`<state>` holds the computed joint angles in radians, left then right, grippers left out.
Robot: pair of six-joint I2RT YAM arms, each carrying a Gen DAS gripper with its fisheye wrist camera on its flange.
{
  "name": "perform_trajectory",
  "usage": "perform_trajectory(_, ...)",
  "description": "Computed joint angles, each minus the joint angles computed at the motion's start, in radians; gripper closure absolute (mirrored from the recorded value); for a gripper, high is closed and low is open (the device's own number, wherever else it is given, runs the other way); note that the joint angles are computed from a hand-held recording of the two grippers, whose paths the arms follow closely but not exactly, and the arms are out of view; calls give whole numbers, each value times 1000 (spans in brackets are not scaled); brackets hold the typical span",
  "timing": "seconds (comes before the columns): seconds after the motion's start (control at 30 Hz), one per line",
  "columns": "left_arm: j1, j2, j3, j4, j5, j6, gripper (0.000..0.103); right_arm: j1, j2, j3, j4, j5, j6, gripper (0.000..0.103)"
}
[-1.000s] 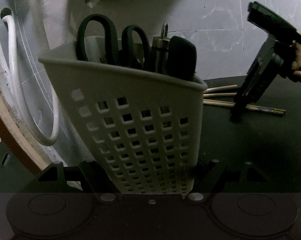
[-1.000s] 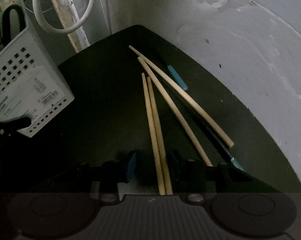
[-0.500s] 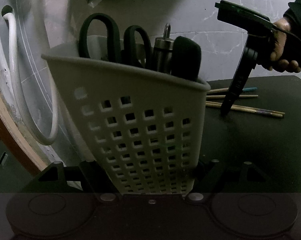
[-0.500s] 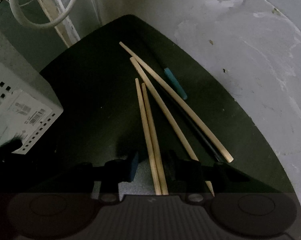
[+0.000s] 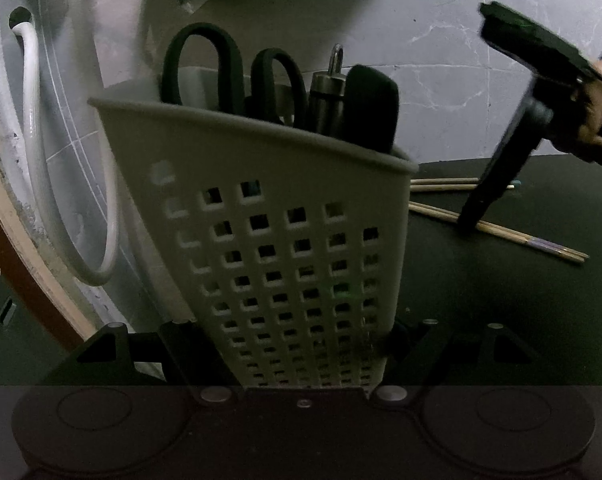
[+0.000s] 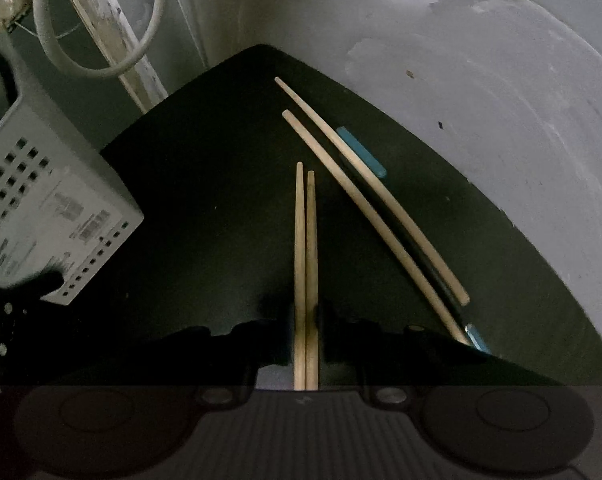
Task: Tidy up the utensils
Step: 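Lift the pair of chopsticks with the right tool toward the basket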
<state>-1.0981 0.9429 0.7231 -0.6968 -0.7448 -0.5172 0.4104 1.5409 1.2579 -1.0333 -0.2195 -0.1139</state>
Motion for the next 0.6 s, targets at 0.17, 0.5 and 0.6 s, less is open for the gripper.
perform_trajectory(0.17,-3,1,-2,0,-3,3,23,-31,-95,-96,41,-33,9,90)
perform_trajectory(0.5,-7,1,-3,1,-9,2,24,-45,-226,-201,109,-69,85,90)
perform_trajectory(0.6,-7,1,-3,1,-10,3,24,-38,-270,-247,165,-74,127,90)
